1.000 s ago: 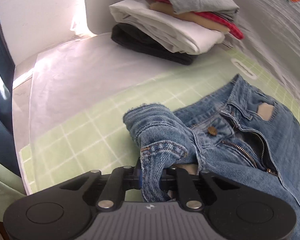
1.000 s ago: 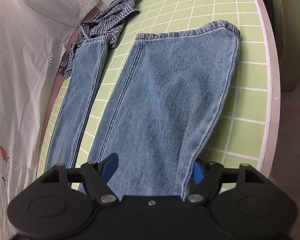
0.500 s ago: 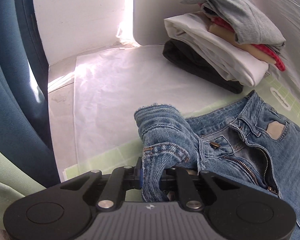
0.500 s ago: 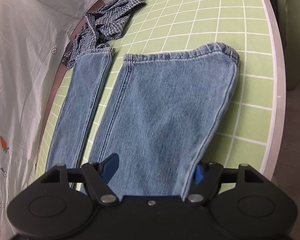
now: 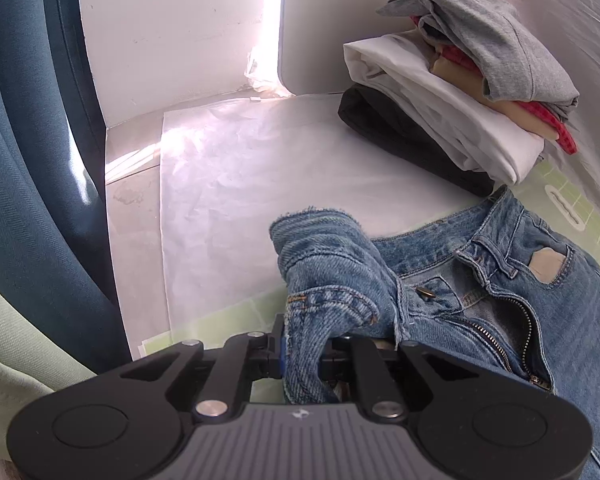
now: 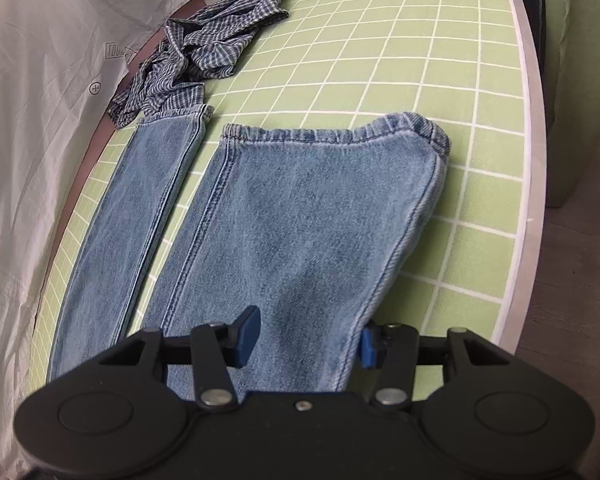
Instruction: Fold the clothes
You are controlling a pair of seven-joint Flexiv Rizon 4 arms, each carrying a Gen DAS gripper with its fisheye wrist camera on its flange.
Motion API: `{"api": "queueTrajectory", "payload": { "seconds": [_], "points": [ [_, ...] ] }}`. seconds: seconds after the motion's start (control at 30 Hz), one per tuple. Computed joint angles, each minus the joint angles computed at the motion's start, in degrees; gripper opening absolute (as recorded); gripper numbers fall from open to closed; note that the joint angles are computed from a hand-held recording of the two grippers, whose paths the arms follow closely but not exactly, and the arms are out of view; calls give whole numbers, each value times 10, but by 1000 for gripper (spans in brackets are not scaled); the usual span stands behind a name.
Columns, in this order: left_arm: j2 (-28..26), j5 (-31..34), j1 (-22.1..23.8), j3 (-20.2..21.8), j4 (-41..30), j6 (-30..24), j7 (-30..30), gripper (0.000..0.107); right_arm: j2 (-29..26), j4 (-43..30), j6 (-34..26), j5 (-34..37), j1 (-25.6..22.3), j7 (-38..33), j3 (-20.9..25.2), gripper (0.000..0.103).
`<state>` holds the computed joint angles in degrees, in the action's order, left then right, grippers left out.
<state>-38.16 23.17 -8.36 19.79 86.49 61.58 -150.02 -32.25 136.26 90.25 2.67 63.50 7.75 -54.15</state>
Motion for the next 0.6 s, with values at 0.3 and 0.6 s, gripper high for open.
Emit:
{"api": "queueTrajectory", "payload": {
  "seconds": [0.3, 0.6],
  "points": [
    [5, -2, 4, -4, 6, 6, 0, 14, 2, 2, -16, -11, 6, -10, -9, 30],
    [21, -5, 2, -6, 4, 24, 8, 14, -31, 27, 31, 60, 63, 26, -73, 4]
  ]
}}
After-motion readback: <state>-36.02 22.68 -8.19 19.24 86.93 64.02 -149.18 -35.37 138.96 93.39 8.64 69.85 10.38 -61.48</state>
